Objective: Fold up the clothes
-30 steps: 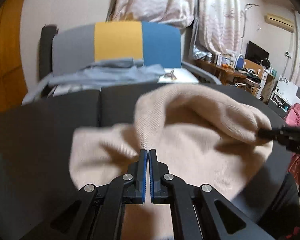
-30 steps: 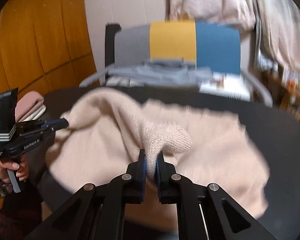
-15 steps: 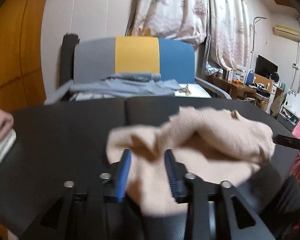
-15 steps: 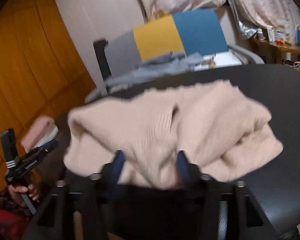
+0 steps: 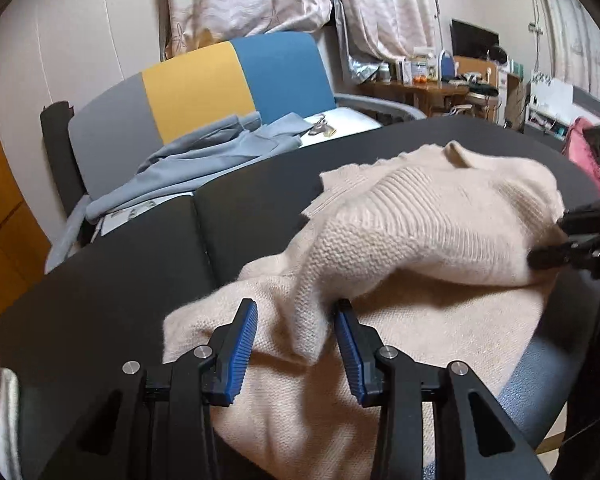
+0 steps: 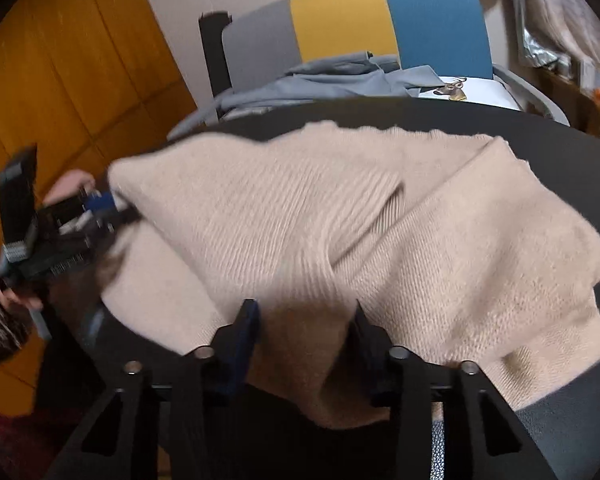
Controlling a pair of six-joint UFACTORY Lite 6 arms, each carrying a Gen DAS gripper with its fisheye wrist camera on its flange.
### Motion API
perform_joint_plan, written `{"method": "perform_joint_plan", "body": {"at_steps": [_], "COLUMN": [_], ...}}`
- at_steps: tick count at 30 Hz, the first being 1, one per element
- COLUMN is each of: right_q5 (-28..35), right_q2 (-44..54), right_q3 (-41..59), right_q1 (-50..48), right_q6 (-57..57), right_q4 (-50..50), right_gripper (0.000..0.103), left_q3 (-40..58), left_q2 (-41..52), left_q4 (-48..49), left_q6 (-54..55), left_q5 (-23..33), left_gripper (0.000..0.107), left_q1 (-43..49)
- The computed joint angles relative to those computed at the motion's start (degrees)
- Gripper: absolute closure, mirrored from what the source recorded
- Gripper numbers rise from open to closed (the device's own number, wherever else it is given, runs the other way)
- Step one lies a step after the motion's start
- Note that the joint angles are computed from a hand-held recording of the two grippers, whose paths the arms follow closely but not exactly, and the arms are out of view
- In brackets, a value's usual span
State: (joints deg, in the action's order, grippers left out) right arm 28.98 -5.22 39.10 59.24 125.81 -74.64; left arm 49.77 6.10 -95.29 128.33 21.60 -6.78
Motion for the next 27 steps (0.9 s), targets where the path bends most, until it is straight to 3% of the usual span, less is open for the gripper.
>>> {"method": "perform_joint_plan", "body": {"at_steps": [3, 5, 8, 11, 13, 17, 21, 27], "right_q5": [2.1, 2.1, 2.6, 4.9, 9.0, 13.8, 14.3, 13.3], "right_q2": [-0.2, -0.9, -3.1, -7.1, -9.5, -12.3, -14.3, -9.2], "right_q3": [-1.4, -2.9, -4.8, -5.8, -4.1, 2.4, 10.6, 27.6], "right_q1": [1.4, 1.2, 1.1, 2.3, 4.6, 6.6, 5.7, 3.5], "right_q6": [4.5, 10.3, 18.1, 21.9, 18.1, 9.9, 3.3, -9.5], "right_q4": [-2.2, -5.3, -8.6, -9.9, -7.5, -6.0, -8.8, -8.4], "right_gripper": [0.07, 0.076, 0.086, 0.087, 0.087, 0.087, 0.087, 0.087], "left_q3": [1.1, 1.6, 0.5, -0.9, -1.3, 2.4, 8.3, 21.2], "left_q2": [1.5, 2.4, 0.4, -6.2, -10.9, -16.4, -18.7, -18.5], "left_q4": [0.4, 0.5, -1.5, 5.9, 7.7, 10.9, 11.5, 10.7], "left_q6": [-0.4, -2.1, -3.5, -15.8, -20.6, -28.3, -35.3, -45.6], "left_q5": [-0.8, -2.6, -2.9, 8.0, 14.5, 21.7, 27.8, 36.0], "left_gripper": [0.069, 0.099, 0.101, 0.101, 0.101, 0.101, 0.101, 0.101], "left_q1": [-1.8, -4.0, -5.7, -1.8, 0.8, 3.8, 6.4, 11.3]}}
